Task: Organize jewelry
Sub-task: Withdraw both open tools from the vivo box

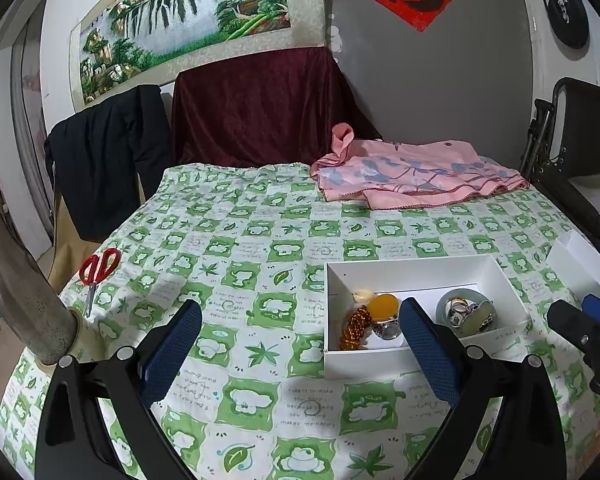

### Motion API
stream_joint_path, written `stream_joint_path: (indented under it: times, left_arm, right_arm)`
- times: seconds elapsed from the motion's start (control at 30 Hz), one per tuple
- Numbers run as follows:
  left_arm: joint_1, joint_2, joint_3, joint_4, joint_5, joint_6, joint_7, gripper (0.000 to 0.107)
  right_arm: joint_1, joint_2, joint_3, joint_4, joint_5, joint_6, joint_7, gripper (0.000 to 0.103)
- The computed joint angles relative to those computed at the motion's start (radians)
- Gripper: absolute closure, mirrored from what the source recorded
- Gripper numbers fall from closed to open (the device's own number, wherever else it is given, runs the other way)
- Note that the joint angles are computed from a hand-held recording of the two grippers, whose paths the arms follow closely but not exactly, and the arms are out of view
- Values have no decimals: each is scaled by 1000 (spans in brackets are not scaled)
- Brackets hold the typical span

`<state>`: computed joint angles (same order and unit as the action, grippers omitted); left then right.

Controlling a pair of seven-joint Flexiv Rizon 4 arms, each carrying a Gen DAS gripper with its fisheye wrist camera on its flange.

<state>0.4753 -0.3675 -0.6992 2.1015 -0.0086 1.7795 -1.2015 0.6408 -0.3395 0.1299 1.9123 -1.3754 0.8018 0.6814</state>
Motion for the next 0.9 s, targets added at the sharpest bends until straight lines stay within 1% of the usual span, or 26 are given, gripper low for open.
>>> stream_joint_path:
  times: [0.13,0.27,0.3,0.33,0.37,0.47,0.57,0.7,0.9]
  left_arm:
    - [16,-3,-20,1,-2,-8,4,10]
    - [62,-15,-76,3,-9,-26,22,10]
    - [52,-13,-65,4,-13,-19,21,10]
    - [19,-7,-26,3,-17,-7,15,10]
    - [4,-4,-7,1,-16,-4,13,10]
    - [-3,-3,2,0,-12,-1,9,10]
    - [-36,0,40,-4,-6,14,1,10]
    - [-52,3,63,-8,3,13,-7,10]
    - [-52,5,65,-9,7,8,-10,10]
  right_arm:
    - [-1,1,0,2,-1,0,4,12]
    - [-1,2,1,3,0,-1,2,12]
    - [-1,1,1,2,0,-1,3,12]
    - [-1,1,1,2,-1,-2,3,12]
    - [-2,1,0,2,-1,0,4,12]
    - [-1,1,1,2,1,-2,1,12]
    - [-2,2,0,4,-1,-3,2,12]
    - [-3,2,0,4,0,-3,1,12]
    - [-3,3,1,4,0,-4,2,12]
